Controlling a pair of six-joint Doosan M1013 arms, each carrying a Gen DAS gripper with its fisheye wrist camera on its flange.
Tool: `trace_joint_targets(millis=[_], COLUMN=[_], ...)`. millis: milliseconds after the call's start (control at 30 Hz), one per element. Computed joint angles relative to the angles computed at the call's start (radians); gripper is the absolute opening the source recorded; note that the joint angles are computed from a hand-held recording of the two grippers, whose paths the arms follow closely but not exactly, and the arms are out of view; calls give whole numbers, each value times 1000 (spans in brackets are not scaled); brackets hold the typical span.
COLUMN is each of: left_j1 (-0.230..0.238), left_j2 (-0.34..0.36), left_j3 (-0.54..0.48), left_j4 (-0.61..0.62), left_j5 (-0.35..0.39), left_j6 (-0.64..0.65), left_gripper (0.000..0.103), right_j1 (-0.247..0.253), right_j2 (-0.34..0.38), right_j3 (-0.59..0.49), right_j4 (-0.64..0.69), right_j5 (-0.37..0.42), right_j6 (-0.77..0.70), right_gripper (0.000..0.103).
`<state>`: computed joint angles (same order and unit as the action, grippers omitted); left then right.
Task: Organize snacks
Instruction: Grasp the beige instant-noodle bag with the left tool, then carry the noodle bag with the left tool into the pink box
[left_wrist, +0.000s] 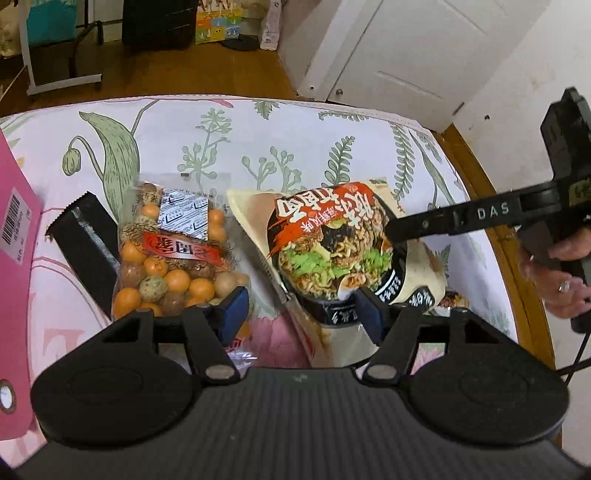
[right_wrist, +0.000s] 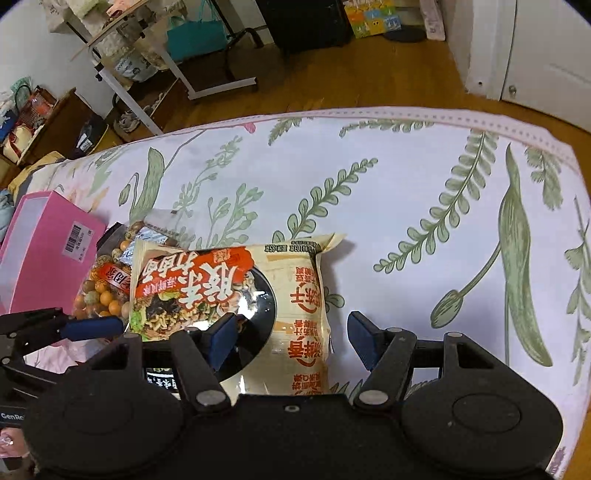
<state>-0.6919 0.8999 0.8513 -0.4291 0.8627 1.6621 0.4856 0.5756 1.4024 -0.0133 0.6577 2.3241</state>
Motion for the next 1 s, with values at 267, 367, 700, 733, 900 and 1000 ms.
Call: trace_joint_targets(millis=[267, 367, 700, 733, 900, 1000], left_j1=[10, 6, 5, 8, 21, 26], left_j2=[52, 43, 3, -1, -31, -65], left_j3=[-59, -33, -3, -2, 18, 56], left_j4=[-125, -138, -107, -104, -95, -83], left_j5=[106, 70, 87, 101, 162, 164], left_j6=[-36, 17, 95, 104, 151, 188], left_gripper=[62, 54, 51, 51, 52, 52], right_j1=[-25, -14, 55, 62, 93, 114], right_j2=[-3, 1, 29, 29, 26, 24], right_j3=[47, 37, -95, -103, -131, -147], right_j4=[183, 190, -4, -6, -2, -12], right_j5=[-85, -90, 150, 165, 218, 235], right_j6=[-40, -95, 102, 122, 158, 170], right_gripper=[85, 78, 67, 67, 68, 68])
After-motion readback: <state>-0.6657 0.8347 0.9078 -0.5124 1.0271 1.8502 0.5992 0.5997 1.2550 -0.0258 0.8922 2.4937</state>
